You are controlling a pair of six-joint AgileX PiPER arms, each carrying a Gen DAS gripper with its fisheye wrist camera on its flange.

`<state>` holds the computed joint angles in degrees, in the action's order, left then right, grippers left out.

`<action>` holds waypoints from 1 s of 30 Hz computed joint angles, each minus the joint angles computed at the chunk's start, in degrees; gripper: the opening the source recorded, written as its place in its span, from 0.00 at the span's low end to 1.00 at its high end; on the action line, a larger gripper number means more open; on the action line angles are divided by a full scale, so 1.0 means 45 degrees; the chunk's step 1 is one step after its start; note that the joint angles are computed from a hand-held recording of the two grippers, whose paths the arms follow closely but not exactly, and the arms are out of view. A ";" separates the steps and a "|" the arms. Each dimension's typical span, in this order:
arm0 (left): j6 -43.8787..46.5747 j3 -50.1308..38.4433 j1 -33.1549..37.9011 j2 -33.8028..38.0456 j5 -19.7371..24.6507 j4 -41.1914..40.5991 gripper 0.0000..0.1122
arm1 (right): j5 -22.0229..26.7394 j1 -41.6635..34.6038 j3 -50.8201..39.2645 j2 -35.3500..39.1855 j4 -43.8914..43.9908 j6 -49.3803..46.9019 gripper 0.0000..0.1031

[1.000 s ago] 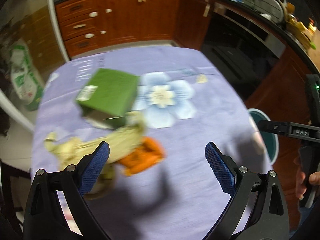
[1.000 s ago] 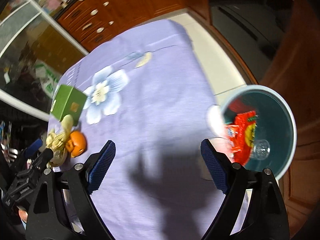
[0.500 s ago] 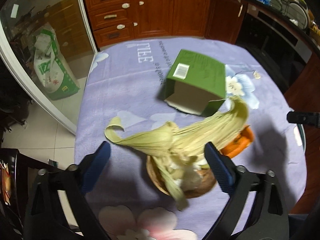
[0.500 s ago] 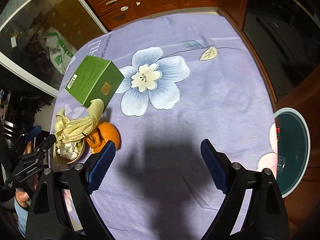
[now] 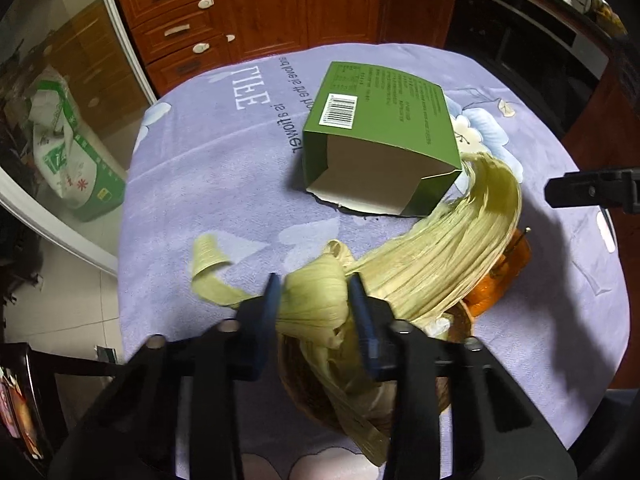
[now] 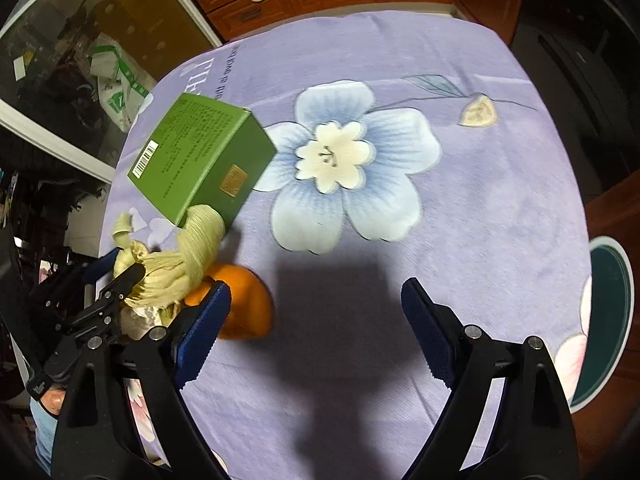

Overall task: Collect trash
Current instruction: 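Grasp the corn husks with the left tool while the right tool grasps the green box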

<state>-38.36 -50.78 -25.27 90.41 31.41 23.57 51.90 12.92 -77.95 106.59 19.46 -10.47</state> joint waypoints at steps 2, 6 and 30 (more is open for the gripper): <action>-0.0282 0.0221 0.0028 -0.0228 -0.0164 0.0193 0.19 | 0.0138 0.0316 -0.0488 0.0327 -0.0088 0.0189 0.81; 0.0459 0.0617 0.0404 -0.0875 -0.0556 -0.0685 0.11 | 0.0351 0.0988 -0.1440 0.0825 -0.0136 0.0409 0.81; 0.0296 0.0347 0.0586 -0.2825 -0.0279 -0.1504 0.09 | -0.1243 0.1422 -0.2305 0.1198 -0.0648 0.1103 0.17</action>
<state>-37.03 -49.22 -22.63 77.70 30.15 16.81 46.30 19.31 -88.32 111.98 16.55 -5.51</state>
